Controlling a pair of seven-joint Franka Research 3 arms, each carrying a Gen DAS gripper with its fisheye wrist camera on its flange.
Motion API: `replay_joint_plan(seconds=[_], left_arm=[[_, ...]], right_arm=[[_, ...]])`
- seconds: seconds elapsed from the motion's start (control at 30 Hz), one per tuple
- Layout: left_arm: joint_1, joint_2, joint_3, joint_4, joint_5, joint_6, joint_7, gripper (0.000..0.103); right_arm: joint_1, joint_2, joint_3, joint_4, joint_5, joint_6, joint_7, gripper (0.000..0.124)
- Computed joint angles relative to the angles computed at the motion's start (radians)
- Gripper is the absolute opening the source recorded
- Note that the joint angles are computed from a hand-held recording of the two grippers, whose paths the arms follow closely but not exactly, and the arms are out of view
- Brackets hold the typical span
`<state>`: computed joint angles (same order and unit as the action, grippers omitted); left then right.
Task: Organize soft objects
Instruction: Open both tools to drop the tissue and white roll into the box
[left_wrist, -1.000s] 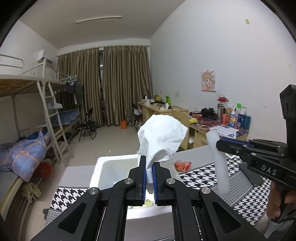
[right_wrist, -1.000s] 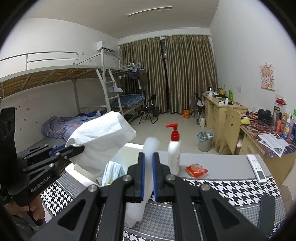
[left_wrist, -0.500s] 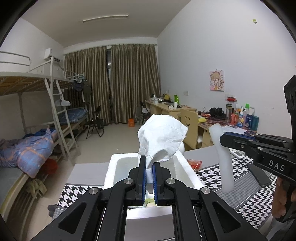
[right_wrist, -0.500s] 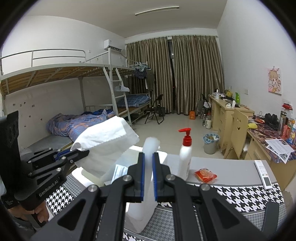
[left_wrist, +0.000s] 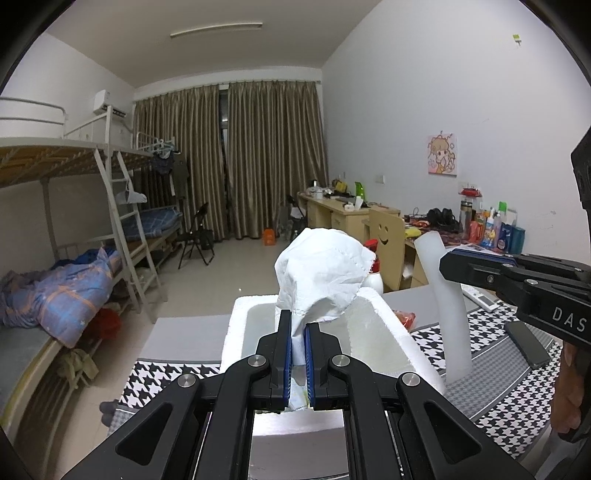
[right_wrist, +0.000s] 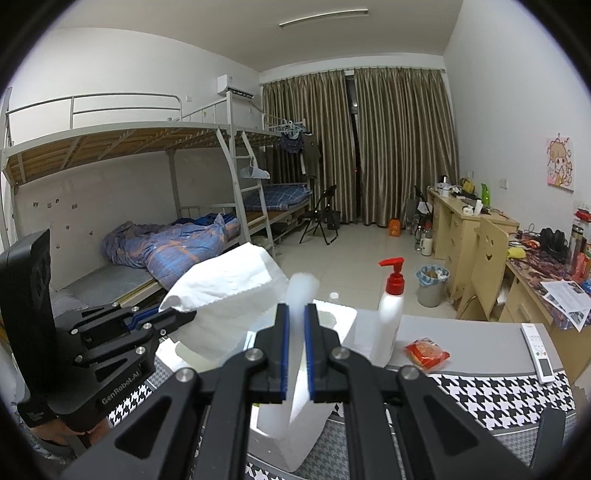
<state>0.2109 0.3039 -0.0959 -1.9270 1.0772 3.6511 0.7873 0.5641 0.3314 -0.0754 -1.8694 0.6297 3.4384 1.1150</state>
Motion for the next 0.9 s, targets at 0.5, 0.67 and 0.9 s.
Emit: replay_joint_plan(seconds=[0.5,0.67,0.9], left_arm=[[0.015,0.029,-0.006,0.034,0.030,-0.042,-0.046,0.059],[0.010,0.021,0.002,0.009,-0.028,-0.033,0.001,0.076],[0.018,0.017,0.001,-0.011,-0.121,-0.035,0.063,0.091]], right_arm=[[0.119,0.024,-0.135,0.037,0.051,-0.044,-0.008,0.010],[0.144,0.033,-0.161,0.046,0.054,-0.042,0.000,0.010],[0.234,0.063,-0.270,0.078,0.047,-0.082,0.032,0.010]])
